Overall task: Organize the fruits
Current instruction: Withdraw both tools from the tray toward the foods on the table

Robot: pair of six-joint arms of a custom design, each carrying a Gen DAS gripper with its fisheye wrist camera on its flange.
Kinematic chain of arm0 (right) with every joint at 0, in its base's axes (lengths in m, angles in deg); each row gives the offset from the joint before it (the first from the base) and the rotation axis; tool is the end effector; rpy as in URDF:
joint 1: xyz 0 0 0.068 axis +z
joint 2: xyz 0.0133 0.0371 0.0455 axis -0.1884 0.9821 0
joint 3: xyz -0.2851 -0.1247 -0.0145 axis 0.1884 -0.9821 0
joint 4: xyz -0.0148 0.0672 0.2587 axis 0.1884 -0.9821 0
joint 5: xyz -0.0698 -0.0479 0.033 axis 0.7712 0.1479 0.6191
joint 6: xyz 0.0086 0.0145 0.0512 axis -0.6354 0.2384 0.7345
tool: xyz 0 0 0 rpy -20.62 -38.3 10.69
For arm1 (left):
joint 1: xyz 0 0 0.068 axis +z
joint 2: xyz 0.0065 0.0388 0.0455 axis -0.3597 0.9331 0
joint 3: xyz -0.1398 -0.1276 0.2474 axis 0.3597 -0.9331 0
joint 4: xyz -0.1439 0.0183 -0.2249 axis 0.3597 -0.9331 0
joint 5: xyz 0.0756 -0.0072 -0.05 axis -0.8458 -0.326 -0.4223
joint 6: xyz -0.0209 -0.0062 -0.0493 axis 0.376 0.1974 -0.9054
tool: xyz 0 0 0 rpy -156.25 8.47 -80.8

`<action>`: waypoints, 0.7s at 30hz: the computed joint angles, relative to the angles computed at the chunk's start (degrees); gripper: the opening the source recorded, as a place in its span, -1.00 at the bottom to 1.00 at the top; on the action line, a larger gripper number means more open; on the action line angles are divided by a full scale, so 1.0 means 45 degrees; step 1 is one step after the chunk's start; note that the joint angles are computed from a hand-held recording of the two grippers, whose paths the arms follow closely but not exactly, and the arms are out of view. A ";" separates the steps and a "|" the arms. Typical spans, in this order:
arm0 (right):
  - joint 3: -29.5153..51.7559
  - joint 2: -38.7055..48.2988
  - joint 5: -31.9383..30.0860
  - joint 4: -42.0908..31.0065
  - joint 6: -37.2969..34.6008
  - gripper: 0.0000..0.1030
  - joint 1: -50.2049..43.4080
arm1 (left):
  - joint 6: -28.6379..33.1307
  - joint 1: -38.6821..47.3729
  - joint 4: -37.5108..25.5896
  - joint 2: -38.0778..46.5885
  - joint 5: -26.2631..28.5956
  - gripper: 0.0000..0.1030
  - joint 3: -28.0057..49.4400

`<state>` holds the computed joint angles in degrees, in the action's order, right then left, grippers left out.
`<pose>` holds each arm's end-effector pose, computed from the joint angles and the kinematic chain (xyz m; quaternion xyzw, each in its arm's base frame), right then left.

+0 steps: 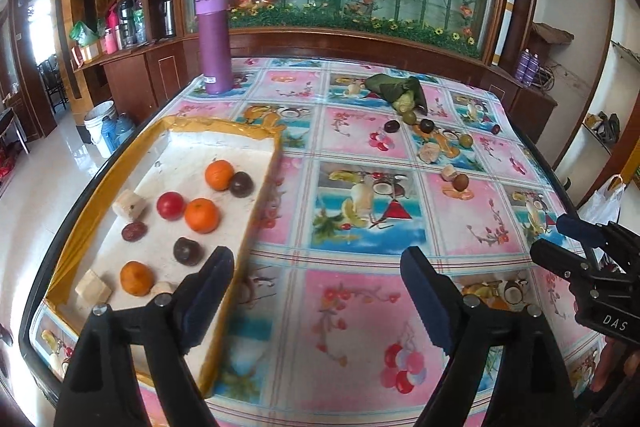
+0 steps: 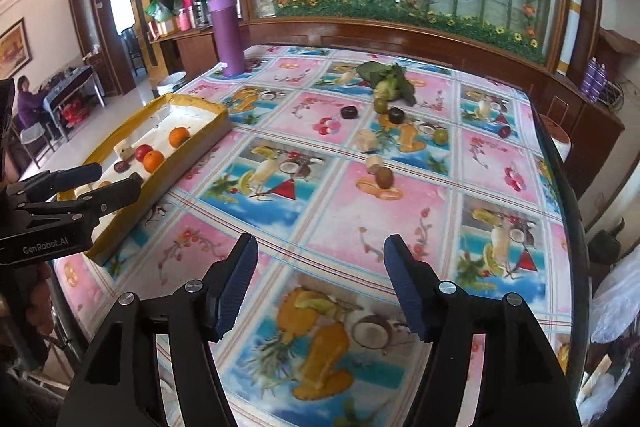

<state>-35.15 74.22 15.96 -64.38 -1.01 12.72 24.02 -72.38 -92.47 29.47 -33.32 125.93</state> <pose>0.2233 0.1008 0.2395 -0.2134 0.8999 0.1113 0.3636 0.1888 -0.2021 0.2242 -0.0807 0.9202 0.0008 0.3830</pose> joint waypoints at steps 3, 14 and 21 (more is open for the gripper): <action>-0.0100 -0.0108 -0.0547 -0.0107 -0.0356 0.29 -0.1184 | 0.0177 -0.0009 -0.0092 0.0726 0.0229 0.75 0.0711; 0.0632 0.1890 -0.2051 0.0444 -0.0964 0.31 -0.3256 | 0.0272 0.0429 -0.0287 0.2098 0.1102 0.80 0.2300; 0.2158 0.4474 -0.2399 0.1314 -0.1720 0.31 -0.2669 | 0.0566 0.0819 -0.0699 0.2647 0.1434 0.80 0.2703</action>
